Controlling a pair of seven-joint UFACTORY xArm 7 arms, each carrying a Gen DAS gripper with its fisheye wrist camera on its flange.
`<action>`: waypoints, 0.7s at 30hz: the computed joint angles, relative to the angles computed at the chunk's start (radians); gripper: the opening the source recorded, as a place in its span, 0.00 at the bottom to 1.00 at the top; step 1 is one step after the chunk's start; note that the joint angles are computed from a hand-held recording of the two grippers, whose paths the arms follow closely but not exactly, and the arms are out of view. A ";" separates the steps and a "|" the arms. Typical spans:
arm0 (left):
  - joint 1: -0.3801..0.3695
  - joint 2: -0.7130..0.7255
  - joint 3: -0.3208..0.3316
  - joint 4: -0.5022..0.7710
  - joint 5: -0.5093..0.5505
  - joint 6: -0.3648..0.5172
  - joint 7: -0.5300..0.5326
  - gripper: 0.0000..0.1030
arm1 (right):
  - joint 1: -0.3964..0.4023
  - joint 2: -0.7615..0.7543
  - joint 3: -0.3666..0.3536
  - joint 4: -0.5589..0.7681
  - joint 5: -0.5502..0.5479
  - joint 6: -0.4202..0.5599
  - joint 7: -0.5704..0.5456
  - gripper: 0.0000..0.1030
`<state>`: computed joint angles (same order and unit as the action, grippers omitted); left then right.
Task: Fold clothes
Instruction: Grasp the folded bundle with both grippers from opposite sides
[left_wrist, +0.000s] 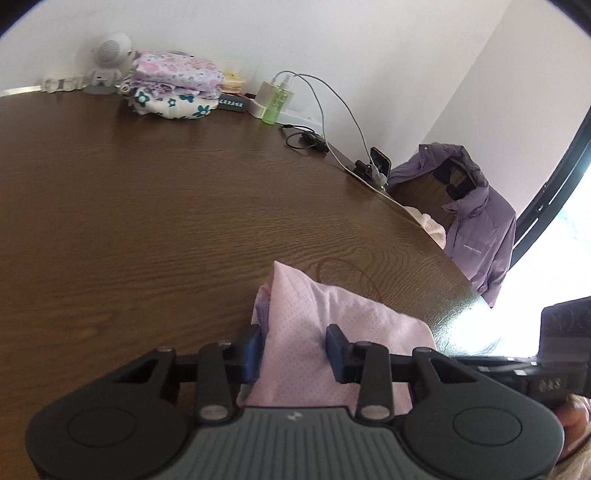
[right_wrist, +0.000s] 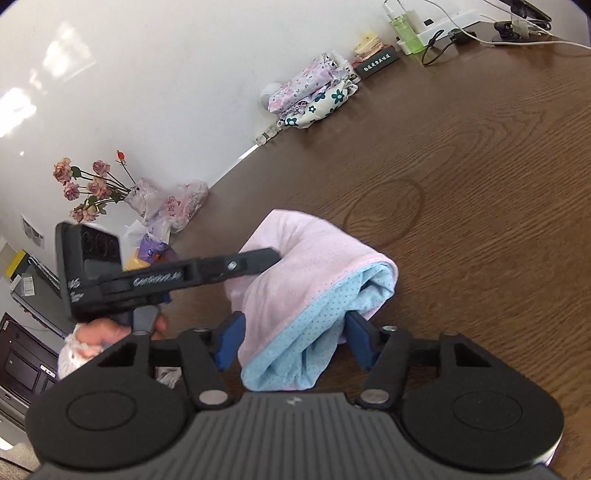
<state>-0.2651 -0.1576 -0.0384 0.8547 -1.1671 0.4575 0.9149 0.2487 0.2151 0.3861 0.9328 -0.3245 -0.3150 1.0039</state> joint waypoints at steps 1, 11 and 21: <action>-0.002 -0.038 0.000 -0.041 -0.026 -0.010 0.007 0.34 | -0.029 0.006 0.018 0.012 -0.031 0.015 0.008 0.40; -0.098 -0.232 0.015 -0.244 -0.182 -0.143 0.004 0.30 | -0.297 0.052 0.267 0.056 -0.182 0.092 -0.044 0.31; -0.170 -0.291 0.005 -0.295 -0.087 -0.241 -0.073 0.42 | -0.462 0.070 0.432 0.042 -0.147 0.093 -0.177 0.44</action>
<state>-0.4354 -0.4484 -0.0336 0.5600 -1.2540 0.2170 0.8421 -0.2136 0.2853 0.8178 0.9750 -0.4716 -0.2225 0.8269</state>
